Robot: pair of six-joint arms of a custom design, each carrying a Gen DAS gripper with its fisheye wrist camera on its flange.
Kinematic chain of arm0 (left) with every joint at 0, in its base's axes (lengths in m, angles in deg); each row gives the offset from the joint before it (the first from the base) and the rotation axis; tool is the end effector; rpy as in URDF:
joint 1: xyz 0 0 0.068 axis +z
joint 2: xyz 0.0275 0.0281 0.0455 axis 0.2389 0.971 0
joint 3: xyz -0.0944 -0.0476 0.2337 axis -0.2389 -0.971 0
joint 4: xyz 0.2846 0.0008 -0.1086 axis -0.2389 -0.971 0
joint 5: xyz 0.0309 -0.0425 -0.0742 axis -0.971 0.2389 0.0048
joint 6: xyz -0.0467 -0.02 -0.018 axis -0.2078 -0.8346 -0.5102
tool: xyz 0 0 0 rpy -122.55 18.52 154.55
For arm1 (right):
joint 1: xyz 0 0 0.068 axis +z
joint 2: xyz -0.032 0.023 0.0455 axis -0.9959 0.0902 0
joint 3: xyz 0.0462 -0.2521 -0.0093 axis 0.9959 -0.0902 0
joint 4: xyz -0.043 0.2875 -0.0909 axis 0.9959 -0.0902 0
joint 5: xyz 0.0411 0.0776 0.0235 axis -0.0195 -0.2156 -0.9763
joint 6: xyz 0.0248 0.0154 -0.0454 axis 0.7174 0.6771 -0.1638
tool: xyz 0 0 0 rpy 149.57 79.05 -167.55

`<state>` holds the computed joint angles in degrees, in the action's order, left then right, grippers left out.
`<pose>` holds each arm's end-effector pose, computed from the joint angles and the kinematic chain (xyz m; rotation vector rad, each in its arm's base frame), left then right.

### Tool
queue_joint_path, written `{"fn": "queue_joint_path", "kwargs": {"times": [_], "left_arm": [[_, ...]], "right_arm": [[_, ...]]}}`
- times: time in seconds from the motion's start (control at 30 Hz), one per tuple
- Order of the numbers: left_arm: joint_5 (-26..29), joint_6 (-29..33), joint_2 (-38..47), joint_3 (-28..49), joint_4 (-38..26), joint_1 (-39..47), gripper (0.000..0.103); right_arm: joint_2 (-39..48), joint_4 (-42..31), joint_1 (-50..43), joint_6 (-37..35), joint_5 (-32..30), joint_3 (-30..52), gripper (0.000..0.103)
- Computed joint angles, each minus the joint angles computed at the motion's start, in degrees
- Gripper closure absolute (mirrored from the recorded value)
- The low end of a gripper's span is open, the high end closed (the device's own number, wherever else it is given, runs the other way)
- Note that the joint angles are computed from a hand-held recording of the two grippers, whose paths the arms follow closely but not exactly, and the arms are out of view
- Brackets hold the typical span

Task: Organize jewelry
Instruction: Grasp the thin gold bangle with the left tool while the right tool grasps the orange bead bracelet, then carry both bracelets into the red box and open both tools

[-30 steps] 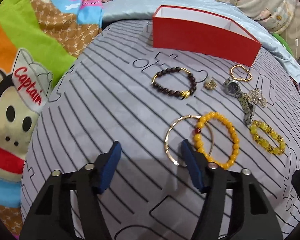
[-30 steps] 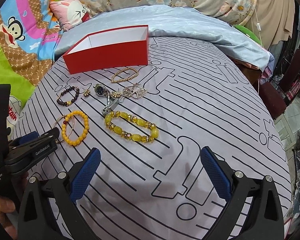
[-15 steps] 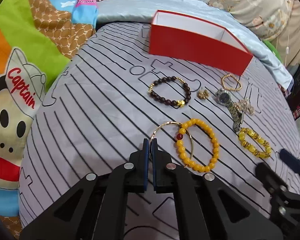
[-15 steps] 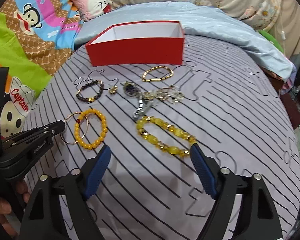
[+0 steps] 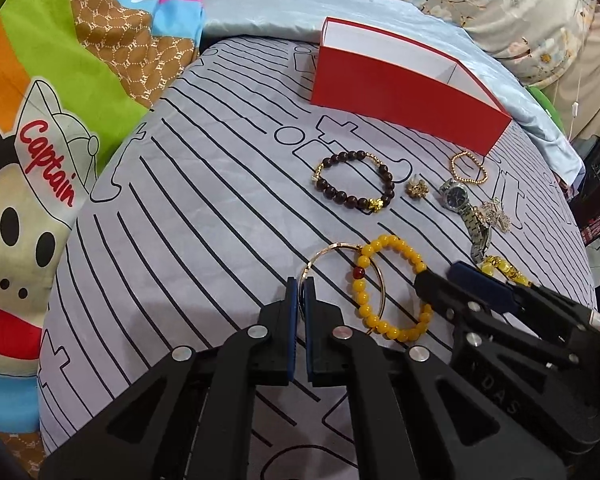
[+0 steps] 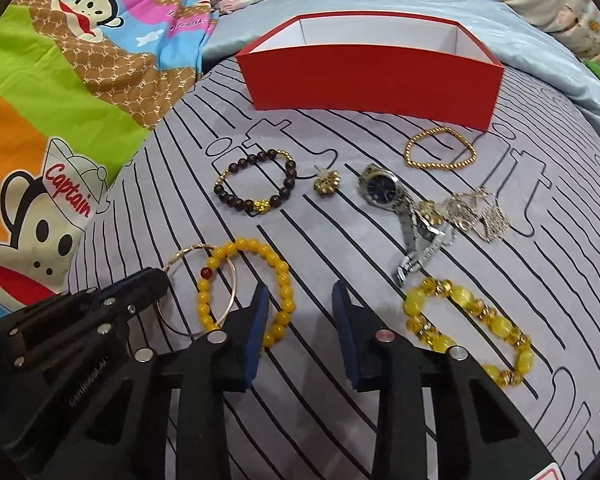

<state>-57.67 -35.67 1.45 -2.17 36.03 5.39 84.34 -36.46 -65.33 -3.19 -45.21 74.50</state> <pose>0.2696 -0.0410 0.1306 -0.1077 2.5886 -0.1799 0.2874 0.1047 0.1267 -0.2301 2.6107 0.2877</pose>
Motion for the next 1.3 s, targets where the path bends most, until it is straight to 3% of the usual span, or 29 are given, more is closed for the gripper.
{"fn": "queue_joint_path", "kwargs": {"times": [0.17, 0.37, 0.63, 0.87, 1.07, 1.3], "left_arm": [[0.22, 0.11, 0.27, 0.0, 0.2, 0.23, 0.101], [0.39, -0.02, -0.68, -0.35, -0.04, 0.43, 0.101], [1.22, 0.23, -5.99, -0.48, -2.87, 0.84, 0.101], [1.06, 0.87, -7.38, 3.63, -5.84, -0.63, 0.101], [0.44, 2.03, -1.5, 12.55, -5.71, -1.58, 0.101], [-0.77, 4.51, 12.66, 29.12, -2.84, -2.71, 0.101]], "right_arm": [[0.2, 0.28, 0.49, -1.15, 2.28, -0.21, 0.096], [-3.35, -0.86, -1.97, -1.03, 0.27, -1.96, 0.096], [-16.95, -8.16, -7.54, -2.88, -1.25, -5.17, 0.096], [-21.98, -13.0, -12.09, -6.17, -2.26, -1.88, 0.097], [-17.56, -12.74, -16.01, -9.38, -5.31, 5.97, 0.097], [-3.04, -8.61, -17.97, -11.87, -6.46, 21.2, 0.097]]}}
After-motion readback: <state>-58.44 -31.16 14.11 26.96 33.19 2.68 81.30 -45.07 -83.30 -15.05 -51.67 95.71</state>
